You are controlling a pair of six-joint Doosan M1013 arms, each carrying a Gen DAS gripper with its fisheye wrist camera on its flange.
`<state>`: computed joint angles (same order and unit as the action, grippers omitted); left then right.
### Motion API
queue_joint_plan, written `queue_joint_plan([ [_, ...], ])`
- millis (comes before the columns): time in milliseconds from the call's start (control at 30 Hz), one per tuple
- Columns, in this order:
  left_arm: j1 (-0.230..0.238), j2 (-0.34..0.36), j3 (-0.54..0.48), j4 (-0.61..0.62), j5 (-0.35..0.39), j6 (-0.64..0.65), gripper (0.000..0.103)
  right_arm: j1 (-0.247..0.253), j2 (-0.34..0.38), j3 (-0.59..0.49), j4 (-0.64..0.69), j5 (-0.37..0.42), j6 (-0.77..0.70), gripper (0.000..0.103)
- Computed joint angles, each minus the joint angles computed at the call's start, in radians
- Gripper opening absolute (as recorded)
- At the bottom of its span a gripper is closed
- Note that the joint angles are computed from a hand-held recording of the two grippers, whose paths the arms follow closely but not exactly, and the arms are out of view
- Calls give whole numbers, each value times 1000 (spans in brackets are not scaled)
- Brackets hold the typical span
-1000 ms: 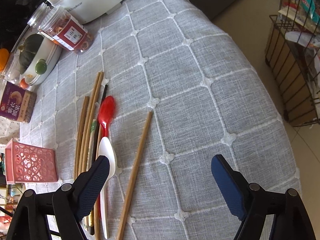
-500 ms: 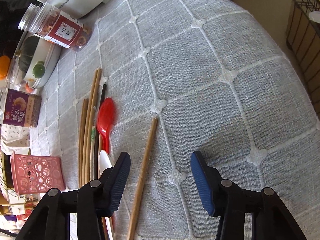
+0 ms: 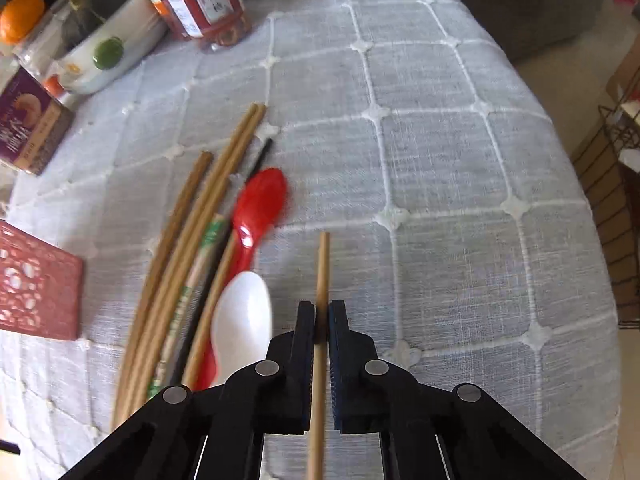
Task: Organize utensils
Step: 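Carry both chopsticks over the pink basket and open both tools to drop them in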
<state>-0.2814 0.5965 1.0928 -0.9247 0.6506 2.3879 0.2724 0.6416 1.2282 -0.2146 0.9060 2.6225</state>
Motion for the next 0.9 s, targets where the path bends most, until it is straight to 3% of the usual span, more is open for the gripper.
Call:
queue_joint_plan([
  [200, 11, -26, 30, -172, -110, 136, 5, 42, -88, 55, -213, -153, 146, 4],
  [333, 1, -21, 35, -239, -195, 205, 5, 89, -116, 55, -497, -236, 365, 4],
  [433, -5, 4, 9, -216, -217, 169, 5, 119, -117, 41, -738, -278, 549, 4],
  [567, -18, 40, -33, -120, -254, 108, 5, 152, -91, -7, -1022, -269, 706, 4],
  [667, -20, 82, -95, 25, -207, -30, 5, 161, -77, -33, -1176, -281, 809, 4],
  [767, -22, 123, -155, 151, -158, -151, 5, 151, -55, -63, -1221, -338, 844, 4],
  [900, -24, 171, -227, 250, -83, -253, 5, 135, -10, -118, -1070, -398, 699, 5],
])
